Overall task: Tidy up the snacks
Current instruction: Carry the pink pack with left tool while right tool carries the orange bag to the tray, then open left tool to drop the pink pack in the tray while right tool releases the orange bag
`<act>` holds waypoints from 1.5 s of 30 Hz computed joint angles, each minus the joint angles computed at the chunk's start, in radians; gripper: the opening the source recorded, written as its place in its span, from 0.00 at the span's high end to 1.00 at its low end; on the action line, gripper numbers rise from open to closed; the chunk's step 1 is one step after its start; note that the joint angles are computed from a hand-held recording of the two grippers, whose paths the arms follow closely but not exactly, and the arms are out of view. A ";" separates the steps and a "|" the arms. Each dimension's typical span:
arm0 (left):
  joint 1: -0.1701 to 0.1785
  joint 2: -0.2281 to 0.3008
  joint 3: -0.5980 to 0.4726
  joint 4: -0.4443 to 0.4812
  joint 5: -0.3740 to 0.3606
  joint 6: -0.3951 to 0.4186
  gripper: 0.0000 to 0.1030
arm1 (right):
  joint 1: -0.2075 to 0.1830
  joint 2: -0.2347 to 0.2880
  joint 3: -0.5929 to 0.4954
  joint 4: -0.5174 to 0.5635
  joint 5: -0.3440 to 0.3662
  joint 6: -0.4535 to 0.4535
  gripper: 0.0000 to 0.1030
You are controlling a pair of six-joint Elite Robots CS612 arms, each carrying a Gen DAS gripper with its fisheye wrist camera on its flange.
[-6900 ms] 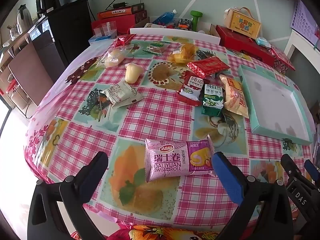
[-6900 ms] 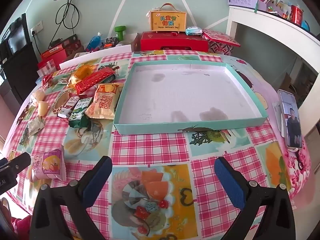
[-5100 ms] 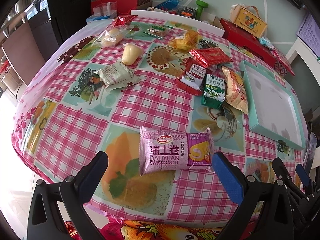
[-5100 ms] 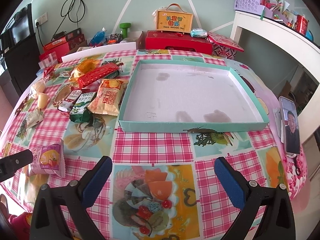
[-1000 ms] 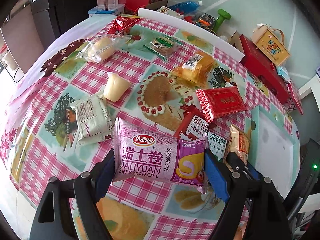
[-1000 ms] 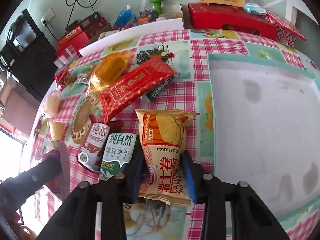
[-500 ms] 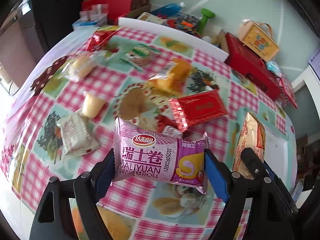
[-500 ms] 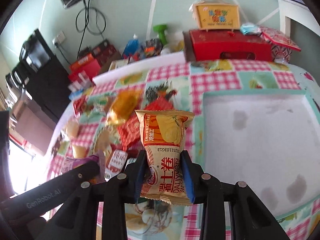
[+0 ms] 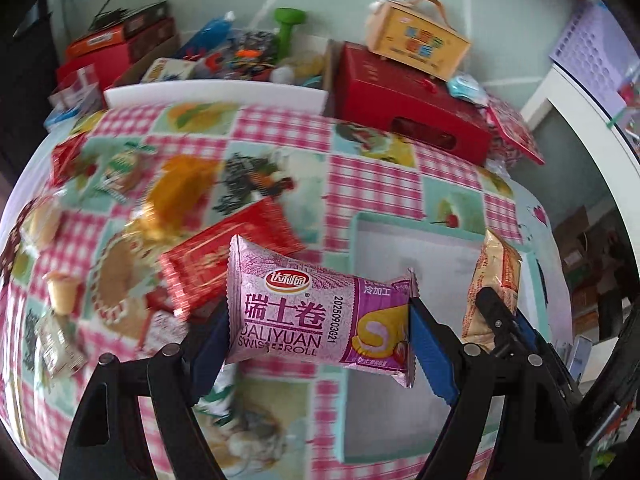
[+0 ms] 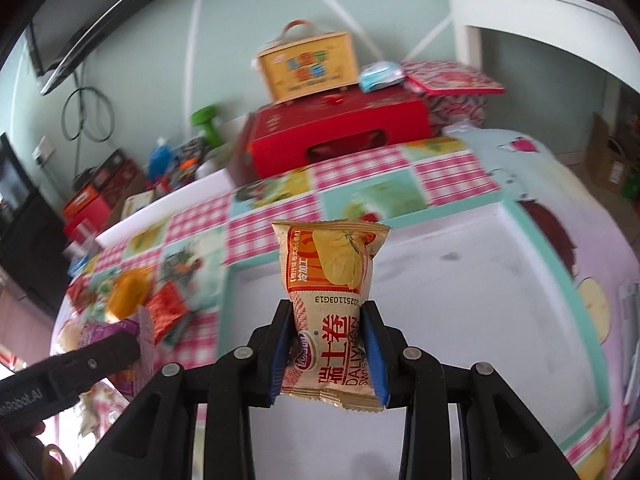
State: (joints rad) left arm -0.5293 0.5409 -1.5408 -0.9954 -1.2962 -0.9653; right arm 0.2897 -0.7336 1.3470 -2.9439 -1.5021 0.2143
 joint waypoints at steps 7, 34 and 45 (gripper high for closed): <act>-0.004 -0.028 0.130 -0.133 -0.015 0.089 0.18 | -0.016 0.015 -0.010 0.008 -0.049 0.026 0.64; -0.013 -0.022 0.122 -0.063 0.175 0.041 0.09 | -0.031 0.013 -0.007 0.023 -0.052 0.052 0.04; -0.013 -0.017 0.097 0.103 0.287 -0.079 0.08 | -0.018 0.018 -0.019 0.034 -0.100 0.009 0.00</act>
